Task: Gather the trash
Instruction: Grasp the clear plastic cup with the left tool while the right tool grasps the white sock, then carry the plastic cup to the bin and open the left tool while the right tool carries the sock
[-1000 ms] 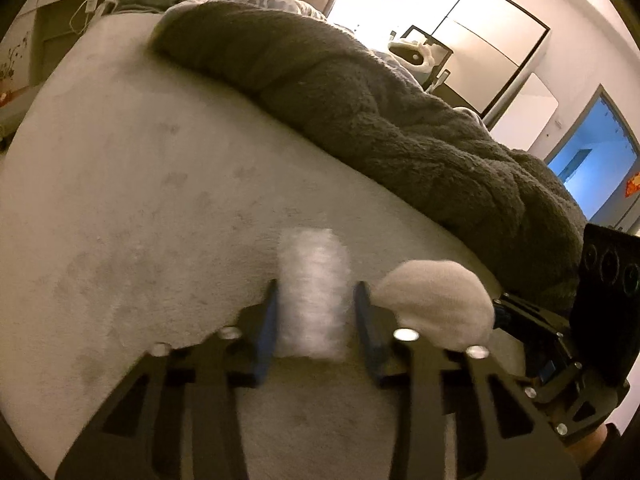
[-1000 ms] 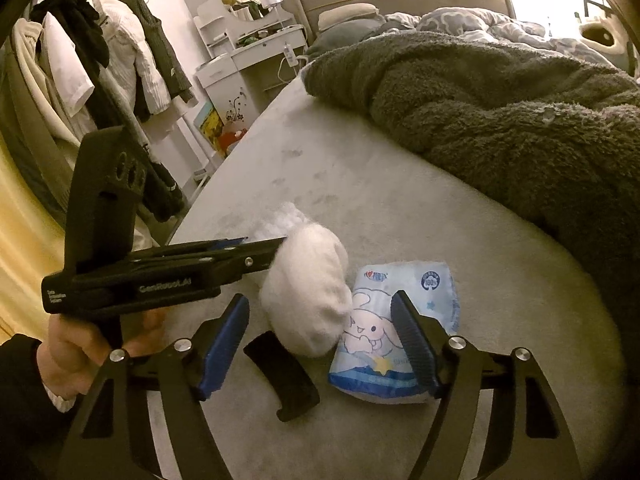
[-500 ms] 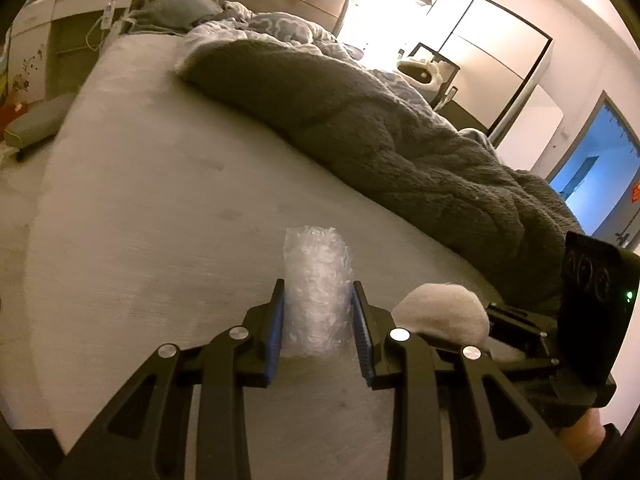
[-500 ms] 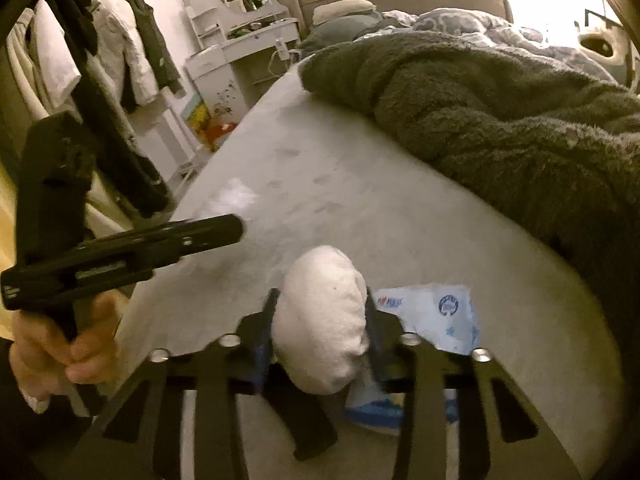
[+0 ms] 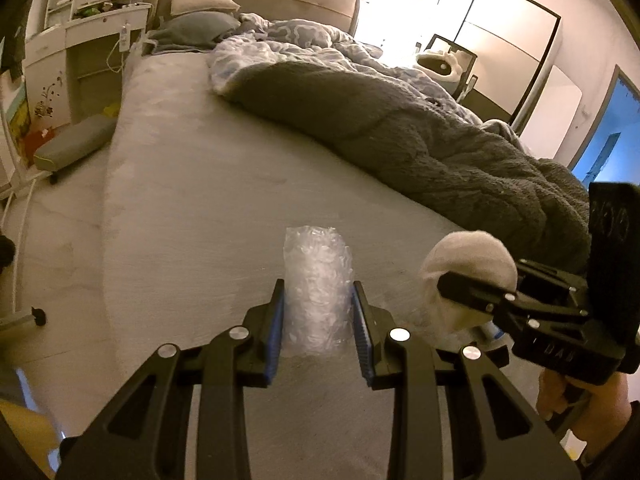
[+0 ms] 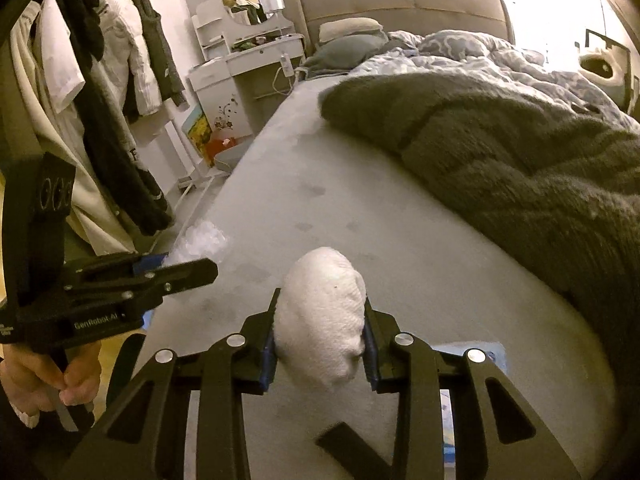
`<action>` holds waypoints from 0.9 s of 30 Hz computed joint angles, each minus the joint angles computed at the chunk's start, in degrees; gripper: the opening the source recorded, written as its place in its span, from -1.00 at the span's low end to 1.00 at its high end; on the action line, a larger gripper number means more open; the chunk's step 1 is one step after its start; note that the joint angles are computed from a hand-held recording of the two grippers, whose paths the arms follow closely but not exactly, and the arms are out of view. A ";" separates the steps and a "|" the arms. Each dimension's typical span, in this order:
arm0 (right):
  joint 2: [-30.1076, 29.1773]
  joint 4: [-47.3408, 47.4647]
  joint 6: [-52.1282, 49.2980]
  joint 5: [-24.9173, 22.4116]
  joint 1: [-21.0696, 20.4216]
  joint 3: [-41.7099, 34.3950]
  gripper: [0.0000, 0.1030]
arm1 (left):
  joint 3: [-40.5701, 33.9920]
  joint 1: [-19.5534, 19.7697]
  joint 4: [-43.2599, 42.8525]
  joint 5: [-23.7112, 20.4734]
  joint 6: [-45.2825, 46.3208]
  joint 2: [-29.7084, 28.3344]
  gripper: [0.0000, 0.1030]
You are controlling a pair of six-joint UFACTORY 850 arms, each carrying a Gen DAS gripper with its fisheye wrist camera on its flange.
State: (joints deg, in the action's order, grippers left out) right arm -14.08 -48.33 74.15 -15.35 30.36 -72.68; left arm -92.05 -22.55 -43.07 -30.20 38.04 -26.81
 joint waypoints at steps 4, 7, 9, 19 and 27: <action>-0.86 -1.17 0.79 -1.47 1.01 -2.22 -0.33 | 1.24 0.87 1.25 0.15 -0.36 1.08 -0.35; -1.50 -2.16 0.89 -3.14 1.99 -3.96 -0.33 | 2.27 1.70 2.67 0.22 -1.49 1.80 -0.35; -1.93 -2.87 1.19 -3.98 2.52 -5.10 -0.33 | 3.02 2.25 4.04 0.43 -2.19 2.39 -0.35; -4.67 -5.60 0.88 -7.40 6.37 -11.88 -0.33 | 7.70 5.04 9.09 0.91 -4.97 6.36 -0.35; -7.17 -3.53 -2.90 -8.92 8.54 -16.39 -0.33 | 11.98 7.86 13.26 1.11 -7.87 9.24 -0.35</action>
State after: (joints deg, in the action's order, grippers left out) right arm -21.25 -51.87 71.25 -24.27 38.90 -89.07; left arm -80.07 -14.69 -29.80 -29.09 30.17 -17.57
